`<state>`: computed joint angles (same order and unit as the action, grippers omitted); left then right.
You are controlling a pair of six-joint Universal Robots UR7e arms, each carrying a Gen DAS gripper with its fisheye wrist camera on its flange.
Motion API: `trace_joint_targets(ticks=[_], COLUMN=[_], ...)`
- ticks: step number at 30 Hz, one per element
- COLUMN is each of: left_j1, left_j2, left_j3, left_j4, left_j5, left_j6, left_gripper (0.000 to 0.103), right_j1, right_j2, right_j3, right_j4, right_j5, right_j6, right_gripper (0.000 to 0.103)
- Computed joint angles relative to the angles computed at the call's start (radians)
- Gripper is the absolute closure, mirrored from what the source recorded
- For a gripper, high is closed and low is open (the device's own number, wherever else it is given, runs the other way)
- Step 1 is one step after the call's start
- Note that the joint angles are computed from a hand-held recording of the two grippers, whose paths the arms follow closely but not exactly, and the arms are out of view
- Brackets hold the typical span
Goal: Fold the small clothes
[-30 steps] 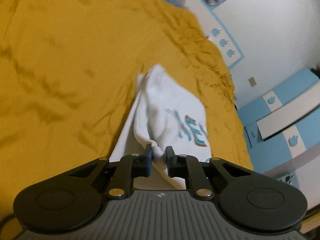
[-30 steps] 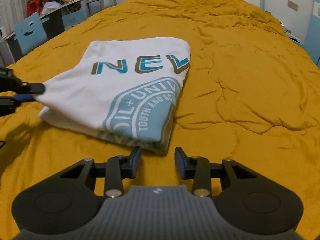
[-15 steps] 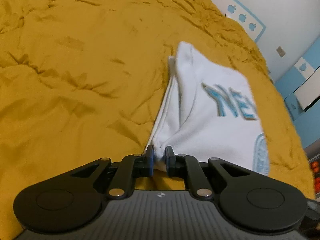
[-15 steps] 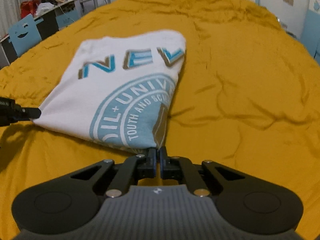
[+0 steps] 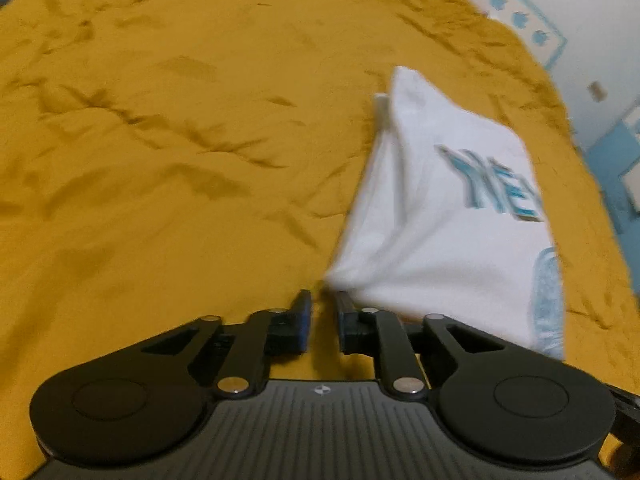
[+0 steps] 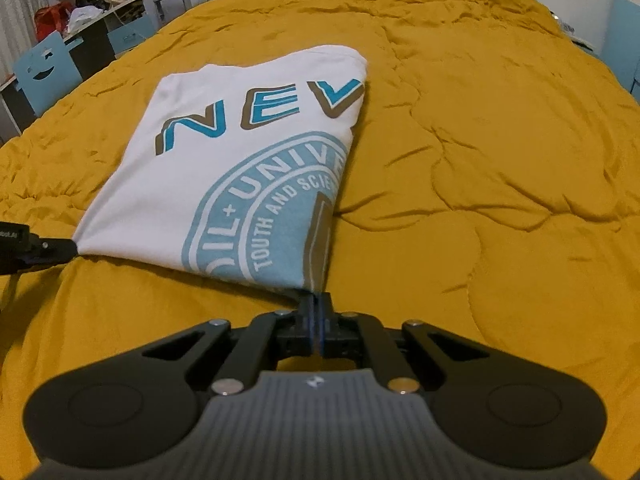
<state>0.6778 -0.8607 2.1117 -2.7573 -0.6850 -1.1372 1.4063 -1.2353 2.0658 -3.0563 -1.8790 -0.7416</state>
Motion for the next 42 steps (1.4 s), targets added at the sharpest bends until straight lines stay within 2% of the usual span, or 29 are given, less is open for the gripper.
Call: trace_joint_targets(ticks=[1,3,6,11,14,15,16,18,20,21,25,29,32,36,39,42], left_j1=[-0.003,-0.018,-0.049,-0.067,-0.060,-0.054,-0.051,-0.036,-0.018,-0.007,0.042,0.094,0.145,0.220,0.279,0.330], left_j2=[-0.004,-0.015,-0.021,-0.013,0.009,0.018,0.028,0.053,0.078,0.086,0.096,0.110,0.116,0.131,0.151,0.176], left_j3=[0.000,0.027,0.034,0.021,-0.006,-0.011,-0.016,-0.020,-0.035,-0.042,-0.063,-0.083,-0.105,-0.151,-0.194,-0.236], left_j4=[0.014,-0.054,-0.090,-0.229,-0.297,-0.339,-0.374,-0.478,-0.540,-0.560,-0.598,-0.632,-0.652,-0.644,-0.628,-0.642], left_j5=[0.002,0.005,0.046,0.070,0.071,0.068,0.070,0.065,0.048,0.039,-0.014,-0.076,-0.150,-0.267,-0.361,-0.443], left_j6=[-0.013,0.007,0.050,0.197,0.284,0.321,0.343,0.403,0.436,0.445,0.482,0.528,0.534,0.514,0.498,0.502], left_gripper=[0.088,0.087,0.086,0.055,0.041,0.039,0.038,0.033,0.025,0.024,0.023,0.023,0.023,0.023,0.023,0.023], right_j1=[0.000,-0.009,-0.014,-0.016,-0.017,-0.016,-0.016,-0.014,-0.017,-0.018,-0.023,-0.027,-0.022,-0.022,-0.018,-0.030], right_j2=[-0.007,-0.030,-0.061,-0.091,-0.099,-0.099,-0.099,-0.092,-0.086,-0.081,-0.047,0.002,0.050,0.120,0.181,0.228], right_j3=[0.001,0.003,0.009,-0.008,-0.028,-0.032,-0.036,-0.048,-0.061,-0.068,-0.106,-0.171,-0.228,-0.308,-0.374,-0.438], right_j4=[0.010,0.042,0.057,0.089,0.127,0.129,0.132,0.140,0.154,0.160,0.170,0.219,0.245,0.274,0.287,0.326], right_j5=[-0.008,0.006,0.037,0.096,0.130,0.136,0.145,0.155,0.170,0.177,0.201,0.224,0.216,0.235,0.220,0.248], right_j6=[0.014,0.048,0.073,0.127,0.149,0.150,0.151,0.158,0.166,0.170,0.181,0.227,0.253,0.295,0.316,0.360], right_gripper=[0.103,0.103,0.103,0.103,0.093,0.083,0.079,0.078,0.072,0.071,0.063,0.062,0.062,0.052,0.052,0.051])
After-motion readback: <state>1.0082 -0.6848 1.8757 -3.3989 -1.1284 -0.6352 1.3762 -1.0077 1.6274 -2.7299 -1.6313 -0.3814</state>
